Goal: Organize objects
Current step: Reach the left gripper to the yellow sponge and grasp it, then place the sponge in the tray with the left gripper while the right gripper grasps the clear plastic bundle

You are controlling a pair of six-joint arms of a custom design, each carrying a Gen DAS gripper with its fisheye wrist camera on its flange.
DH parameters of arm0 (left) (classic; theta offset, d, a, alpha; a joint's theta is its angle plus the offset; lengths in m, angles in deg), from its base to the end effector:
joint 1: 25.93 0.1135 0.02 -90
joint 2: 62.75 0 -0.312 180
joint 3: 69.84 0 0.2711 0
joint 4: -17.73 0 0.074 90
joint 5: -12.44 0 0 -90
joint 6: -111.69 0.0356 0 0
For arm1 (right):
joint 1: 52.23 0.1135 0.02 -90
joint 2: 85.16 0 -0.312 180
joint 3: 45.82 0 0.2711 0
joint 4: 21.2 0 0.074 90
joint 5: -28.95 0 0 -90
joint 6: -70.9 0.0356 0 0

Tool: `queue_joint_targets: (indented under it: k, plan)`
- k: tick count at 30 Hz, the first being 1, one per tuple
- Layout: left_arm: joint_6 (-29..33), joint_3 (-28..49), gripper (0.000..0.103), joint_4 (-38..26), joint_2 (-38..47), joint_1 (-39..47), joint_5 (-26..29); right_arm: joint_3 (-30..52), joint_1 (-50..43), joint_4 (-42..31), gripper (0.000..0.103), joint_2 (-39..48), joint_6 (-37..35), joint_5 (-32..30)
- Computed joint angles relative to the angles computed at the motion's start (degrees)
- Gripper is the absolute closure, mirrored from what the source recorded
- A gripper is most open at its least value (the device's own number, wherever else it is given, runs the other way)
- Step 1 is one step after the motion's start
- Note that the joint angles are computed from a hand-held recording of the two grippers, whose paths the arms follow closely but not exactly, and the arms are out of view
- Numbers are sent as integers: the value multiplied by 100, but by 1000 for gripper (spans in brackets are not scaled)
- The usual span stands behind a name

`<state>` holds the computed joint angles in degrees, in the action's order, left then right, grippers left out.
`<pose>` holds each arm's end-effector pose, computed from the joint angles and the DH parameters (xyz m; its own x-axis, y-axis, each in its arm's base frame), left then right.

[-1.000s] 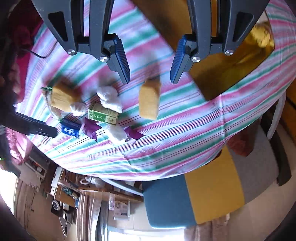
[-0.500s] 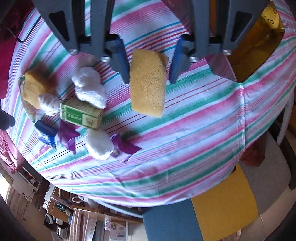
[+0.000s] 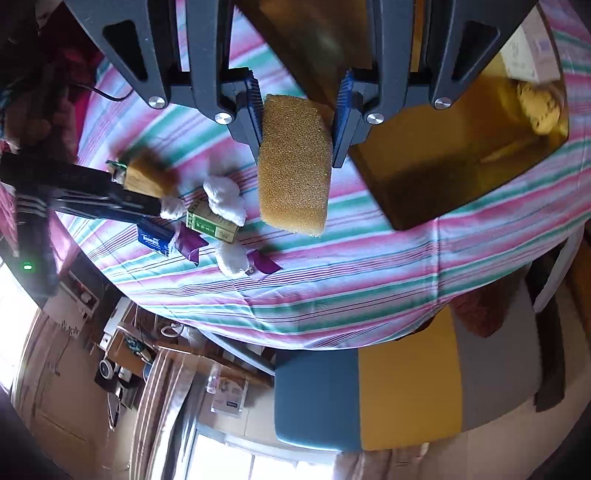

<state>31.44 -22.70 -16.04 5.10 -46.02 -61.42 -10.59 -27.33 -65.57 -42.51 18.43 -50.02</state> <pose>0.2021 -0.0845 0.2185 -0.6718 0.4189 -0.6109 0.6041 0.7871 -0.1246 0.1178 0.0472 0.2043 -0.7516 0.3103 -0.5821 0.1916 0.9471 0.2576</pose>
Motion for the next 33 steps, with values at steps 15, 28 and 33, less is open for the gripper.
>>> queue_joint_targets:
  k: [15, 28, 33]
  plan:
    - [2718, -133, 71, -2448, -1168, 4020, 1916, 726, 86, 1394, 46, 3280, -104, -320]
    - [5715, 340, 71, -3142, 573, 8051, 1966, 849, 1313, 1000, 75, 3630, 242, 339]
    - [5814, 165, 71, -2950, 664, 8128, 1838, 633, 1683, 1063, 75, 3497, 462, 457]
